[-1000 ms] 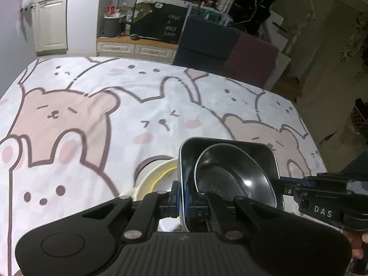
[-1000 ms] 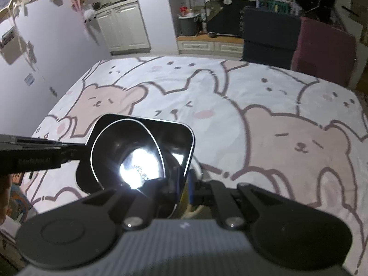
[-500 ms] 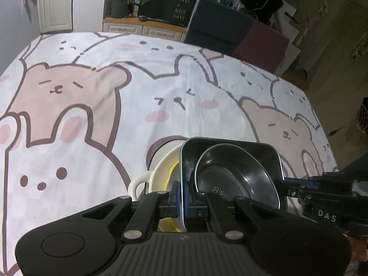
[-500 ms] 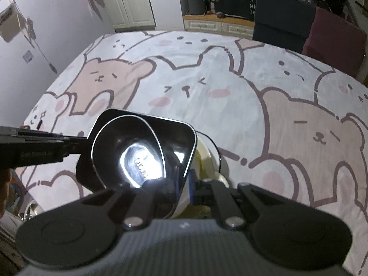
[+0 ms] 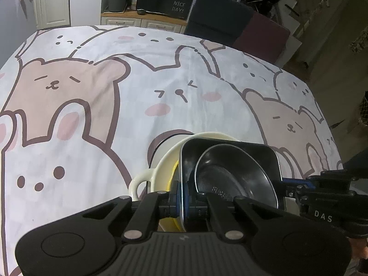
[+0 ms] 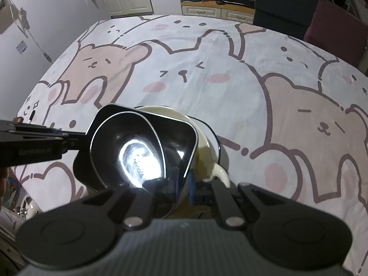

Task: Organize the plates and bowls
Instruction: 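Lower the steel tray stack with both grippers into the lemon-print bowl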

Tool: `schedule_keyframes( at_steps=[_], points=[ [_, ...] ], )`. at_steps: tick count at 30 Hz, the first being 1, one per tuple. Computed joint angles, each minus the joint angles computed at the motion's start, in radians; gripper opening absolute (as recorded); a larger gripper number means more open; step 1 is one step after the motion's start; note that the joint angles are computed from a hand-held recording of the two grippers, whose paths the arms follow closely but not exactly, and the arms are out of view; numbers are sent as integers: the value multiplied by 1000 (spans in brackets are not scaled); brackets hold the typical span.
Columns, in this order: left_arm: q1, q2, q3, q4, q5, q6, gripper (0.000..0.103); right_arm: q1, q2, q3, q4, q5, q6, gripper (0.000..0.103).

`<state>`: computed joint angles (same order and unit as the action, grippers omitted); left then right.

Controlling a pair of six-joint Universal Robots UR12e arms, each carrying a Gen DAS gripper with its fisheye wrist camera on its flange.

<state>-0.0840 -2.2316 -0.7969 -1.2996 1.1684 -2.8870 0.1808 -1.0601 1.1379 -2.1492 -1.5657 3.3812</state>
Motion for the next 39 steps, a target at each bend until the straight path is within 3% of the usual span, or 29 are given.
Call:
schedule_keyframes(
  at_steps=[39],
  points=[
    [-2, -11, 20, -31, 10, -2, 8, 3, 17, -29, 43, -2, 7, 13]
  ],
)
